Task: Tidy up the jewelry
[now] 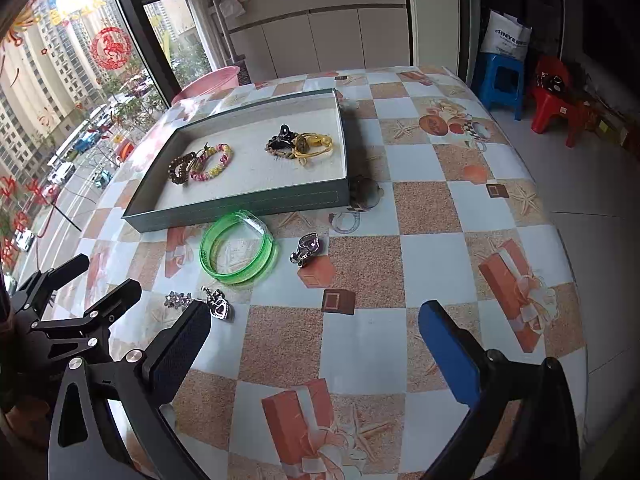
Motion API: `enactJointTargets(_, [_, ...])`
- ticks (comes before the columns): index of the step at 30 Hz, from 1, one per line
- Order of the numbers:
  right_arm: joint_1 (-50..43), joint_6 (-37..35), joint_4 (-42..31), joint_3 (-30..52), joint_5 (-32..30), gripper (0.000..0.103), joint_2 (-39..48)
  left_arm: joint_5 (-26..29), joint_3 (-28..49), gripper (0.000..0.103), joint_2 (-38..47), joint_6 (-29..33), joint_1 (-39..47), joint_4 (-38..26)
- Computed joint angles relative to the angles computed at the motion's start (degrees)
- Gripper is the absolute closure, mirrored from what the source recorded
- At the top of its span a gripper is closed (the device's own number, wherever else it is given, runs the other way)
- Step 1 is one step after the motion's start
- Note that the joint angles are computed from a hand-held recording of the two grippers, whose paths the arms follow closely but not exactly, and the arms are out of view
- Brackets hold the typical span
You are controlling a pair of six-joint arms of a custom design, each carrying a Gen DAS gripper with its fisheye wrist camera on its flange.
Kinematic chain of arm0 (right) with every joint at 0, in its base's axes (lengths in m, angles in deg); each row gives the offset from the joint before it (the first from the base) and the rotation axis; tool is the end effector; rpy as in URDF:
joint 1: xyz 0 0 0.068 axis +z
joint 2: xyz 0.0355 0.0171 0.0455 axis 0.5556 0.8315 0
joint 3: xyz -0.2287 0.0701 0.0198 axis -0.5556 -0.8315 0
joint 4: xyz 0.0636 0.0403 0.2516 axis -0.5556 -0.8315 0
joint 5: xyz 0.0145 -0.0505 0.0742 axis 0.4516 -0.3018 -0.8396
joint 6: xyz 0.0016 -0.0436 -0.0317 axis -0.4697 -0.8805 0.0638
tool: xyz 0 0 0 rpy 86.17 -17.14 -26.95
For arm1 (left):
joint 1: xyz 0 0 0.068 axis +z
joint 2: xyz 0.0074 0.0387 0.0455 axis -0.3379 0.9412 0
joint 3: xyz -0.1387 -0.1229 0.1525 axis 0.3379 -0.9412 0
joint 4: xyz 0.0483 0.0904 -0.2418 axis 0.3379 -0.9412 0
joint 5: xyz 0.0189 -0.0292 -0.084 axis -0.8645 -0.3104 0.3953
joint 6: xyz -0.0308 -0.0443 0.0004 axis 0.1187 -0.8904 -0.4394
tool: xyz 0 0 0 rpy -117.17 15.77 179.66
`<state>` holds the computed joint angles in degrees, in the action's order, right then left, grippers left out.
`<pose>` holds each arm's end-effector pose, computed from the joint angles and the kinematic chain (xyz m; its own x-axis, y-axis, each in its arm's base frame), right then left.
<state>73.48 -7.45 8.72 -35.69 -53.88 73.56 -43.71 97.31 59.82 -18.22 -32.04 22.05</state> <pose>0.1969 0.1411 0.1300 -0.6584 0.4959 -0.5662 0.4932 0.8525 0.1732 0.3266 -0.0823 0.1062 -0.5482 0.5391 -0.6394 0.6808 0.7317 0.0332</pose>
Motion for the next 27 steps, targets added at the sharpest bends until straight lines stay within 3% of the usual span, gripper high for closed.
enactJointTargets(17, [2.3,4.8,-0.1,-5.8,-0.6,0.000,-0.2,-1.1,-2.9,0.000,2.2,-0.1,-1.5,0.9])
enactJointTargets(27, [-1.4,2.2,4.6,-7.2,-3.5,0.000,2.0,-2.8,-1.8,0.000,5.4,2.2,-4.9,3.1])
